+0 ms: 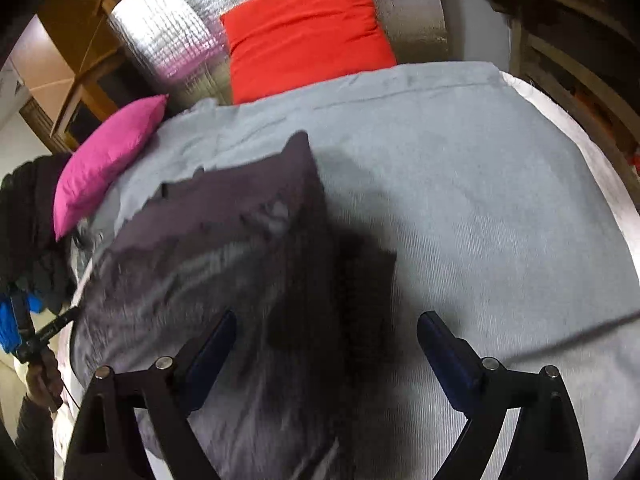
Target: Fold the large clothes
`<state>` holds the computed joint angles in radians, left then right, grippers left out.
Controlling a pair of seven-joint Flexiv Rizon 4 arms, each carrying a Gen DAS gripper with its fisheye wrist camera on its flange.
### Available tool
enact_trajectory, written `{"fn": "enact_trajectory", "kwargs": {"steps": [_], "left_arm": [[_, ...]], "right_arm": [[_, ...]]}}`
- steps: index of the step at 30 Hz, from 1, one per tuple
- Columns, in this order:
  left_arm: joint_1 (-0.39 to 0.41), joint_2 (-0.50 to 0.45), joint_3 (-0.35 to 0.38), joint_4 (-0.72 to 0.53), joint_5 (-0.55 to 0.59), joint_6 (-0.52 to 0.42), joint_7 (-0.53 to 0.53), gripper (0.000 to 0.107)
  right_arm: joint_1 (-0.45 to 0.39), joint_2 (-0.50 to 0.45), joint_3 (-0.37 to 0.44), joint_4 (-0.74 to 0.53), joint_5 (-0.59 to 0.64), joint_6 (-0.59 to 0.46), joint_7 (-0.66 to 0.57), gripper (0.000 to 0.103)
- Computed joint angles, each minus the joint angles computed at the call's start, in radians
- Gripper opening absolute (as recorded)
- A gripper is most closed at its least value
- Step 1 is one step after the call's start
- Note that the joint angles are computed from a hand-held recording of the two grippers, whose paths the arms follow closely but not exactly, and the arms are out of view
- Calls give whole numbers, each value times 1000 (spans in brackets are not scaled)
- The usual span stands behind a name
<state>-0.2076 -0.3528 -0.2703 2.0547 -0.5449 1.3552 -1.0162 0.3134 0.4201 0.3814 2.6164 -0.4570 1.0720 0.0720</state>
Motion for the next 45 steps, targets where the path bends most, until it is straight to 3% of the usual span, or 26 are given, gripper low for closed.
{"fn": "enact_trajectory", "kwargs": {"steps": [2, 4, 5, 7, 11, 13, 14, 15, 17, 20, 22, 25, 26, 30, 35, 37, 39, 42, 44, 45], "left_arm": [[-6, -6, 7, -10, 3, -5, -24, 40], [-9, -3, 13, -12, 11, -11, -33, 40], [-14, -4, 20, -15, 22, -13, -39, 40], [-17, -4, 27, -17, 37, -17, -47, 40], [-19, 2, 34, -17, 52, -25, -61, 40], [-34, -2, 54, -26, 85, -28, -82, 40], [-53, -6, 79, -35, 123, -24, -107, 26], [-87, -13, 127, -59, 197, -40, -162, 15], [-100, -11, 146, -74, 242, -56, -197, 10], [-55, 10, 87, -44, 215, -15, -172, 8], [-72, -15, 106, -57, 235, -42, -177, 8], [-181, -60, 237, -125, 428, -62, -320, 9], [-192, -56, 249, -132, 454, -65, -353, 9], [-183, -5, 262, -107, 521, -38, -413, 19], [-166, 82, 240, -34, 551, 70, -474, 22], [-169, 106, 210, -8, 548, 94, -469, 28], [-203, 116, 209, 6, 576, 122, -496, 47], [-308, 103, 266, -8, 700, 155, -574, 50], [-417, 58, 362, -75, 854, 102, -700, 50], [-430, 34, 365, -90, 858, 61, -716, 50]], "right_arm": [[19, -12, -3, -6, 22, -11, -21, 79], [30, -26, -2, -14, 29, -13, -31, 48], [33, -23, 0, -11, 32, -7, -30, 43], [44, -41, 6, -33, 31, -39, -40, 41], [15, -46, -3, 3, 7, 79, 21, 46], [11, -50, 2, 2, -10, 82, 20, 47], [12, -51, 6, -2, -15, 73, 20, 43], [14, -54, 8, -11, -20, 52, 18, 19], [23, -53, 13, -36, -22, 2, 14, 9], [35, -7, 32, -85, -45, -117, 7, 8], [49, 31, 35, -85, -22, -183, -17, 8], [59, -22, 14, -23, 36, -73, 30, 9], [43, -39, 25, -11, 7, -52, 71, 9], [31, -7, 31, 9, -24, -40, 155, 20], [24, 95, 88, -35, -56, -158, 220, 24], [5, 90, 101, -48, -133, -101, 278, 26], [-18, 41, 101, -60, -229, 8, 332, 29], [-61, -61, 100, -79, -401, 152, 419, 30], [-87, -136, 86, -78, -516, 216, 511, 30], [-75, -163, 77, -68, -514, 221, 534, 30]]}}
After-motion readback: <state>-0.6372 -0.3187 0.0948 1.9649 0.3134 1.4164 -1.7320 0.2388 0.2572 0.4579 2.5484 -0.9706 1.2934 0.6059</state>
